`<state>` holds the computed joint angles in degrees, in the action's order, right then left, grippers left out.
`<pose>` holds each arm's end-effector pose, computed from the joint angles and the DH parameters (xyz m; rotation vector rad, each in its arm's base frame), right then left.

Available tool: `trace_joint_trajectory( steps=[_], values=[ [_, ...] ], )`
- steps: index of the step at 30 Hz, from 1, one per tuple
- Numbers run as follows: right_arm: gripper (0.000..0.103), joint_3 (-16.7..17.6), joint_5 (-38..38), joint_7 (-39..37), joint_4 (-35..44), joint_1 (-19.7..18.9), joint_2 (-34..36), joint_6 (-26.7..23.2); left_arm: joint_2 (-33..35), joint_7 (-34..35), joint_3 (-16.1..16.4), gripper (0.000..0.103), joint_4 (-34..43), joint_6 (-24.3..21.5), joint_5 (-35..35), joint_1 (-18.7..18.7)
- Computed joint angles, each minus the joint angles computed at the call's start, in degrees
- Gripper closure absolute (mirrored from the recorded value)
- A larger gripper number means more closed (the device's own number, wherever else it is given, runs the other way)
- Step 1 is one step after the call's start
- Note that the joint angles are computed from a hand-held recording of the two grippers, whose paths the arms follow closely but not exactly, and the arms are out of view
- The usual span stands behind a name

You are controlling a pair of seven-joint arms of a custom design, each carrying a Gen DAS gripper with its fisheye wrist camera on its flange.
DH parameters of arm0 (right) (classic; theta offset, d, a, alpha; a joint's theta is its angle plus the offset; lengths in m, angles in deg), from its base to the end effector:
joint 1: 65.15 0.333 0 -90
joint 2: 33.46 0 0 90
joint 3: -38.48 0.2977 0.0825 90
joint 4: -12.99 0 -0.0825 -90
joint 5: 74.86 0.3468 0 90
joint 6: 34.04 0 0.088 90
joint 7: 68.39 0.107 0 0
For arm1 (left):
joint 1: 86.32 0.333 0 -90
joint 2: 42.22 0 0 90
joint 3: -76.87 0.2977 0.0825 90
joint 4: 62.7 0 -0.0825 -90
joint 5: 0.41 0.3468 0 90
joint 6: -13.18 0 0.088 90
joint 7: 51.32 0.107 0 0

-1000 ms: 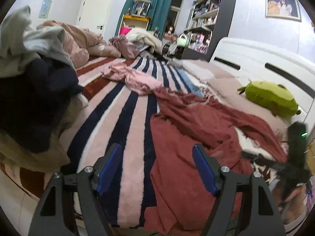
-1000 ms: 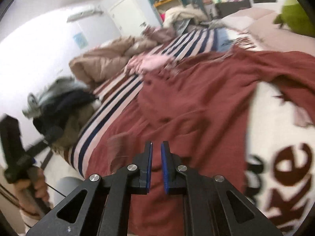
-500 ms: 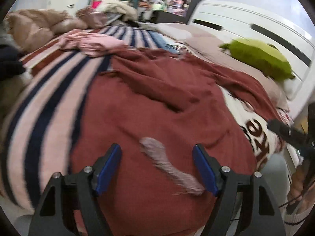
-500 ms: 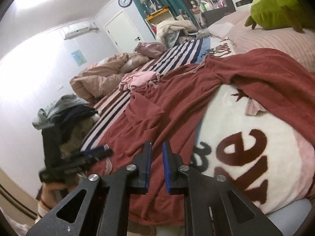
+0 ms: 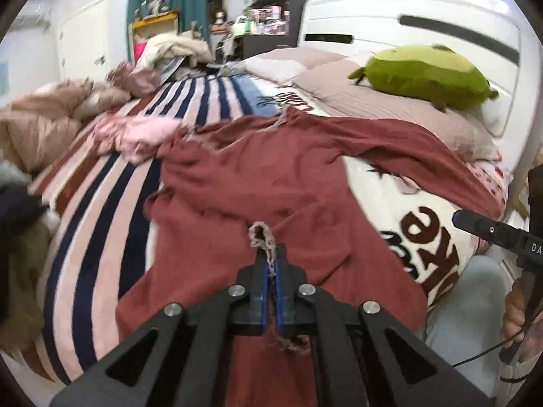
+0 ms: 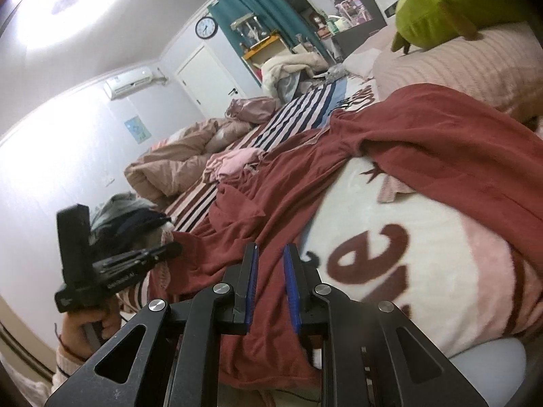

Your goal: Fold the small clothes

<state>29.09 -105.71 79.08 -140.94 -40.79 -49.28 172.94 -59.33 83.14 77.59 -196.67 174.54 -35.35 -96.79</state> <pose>0.3797 0.1652 0.4717 -1.3142 1.4878 -0.2337 0.4697 -0.0516 0.5360 -1.3431 2.1211 -0.9448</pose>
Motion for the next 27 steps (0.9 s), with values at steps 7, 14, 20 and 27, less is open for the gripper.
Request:
trace_joint_trajectory(
  steps=[7, 14, 20, 27],
  values=[
    [0.091, -0.77, 0.48, -0.25, -3.87, -2.79, -2.03, 3.5, -0.09, 5.79, 1.49, 0.102, 3.26, -5.12, -6.34, -4.6],
    [0.089, 0.84, 4.26, -2.4, -6.42, -5.34, -4.02, 4.14, 3.62, 16.63, 2.0, 0.102, 8.73, -22.96, -19.97, -7.66],
    [0.083, 2.2, 10.08, -6.77, -8.78, -6.58, -7.53, 1.13, 8.38, 17.6, -0.94, 0.089, 11.76, -37.27, -19.35, -4.66],
    [0.075, -4.01, 8.59, -7.95, -4.11, 1.46, -4.02, -2.91, 3.35, 19.05, -1.21, 0.046, 8.47, -31.35, -23.91, 3.83]
  ],
)
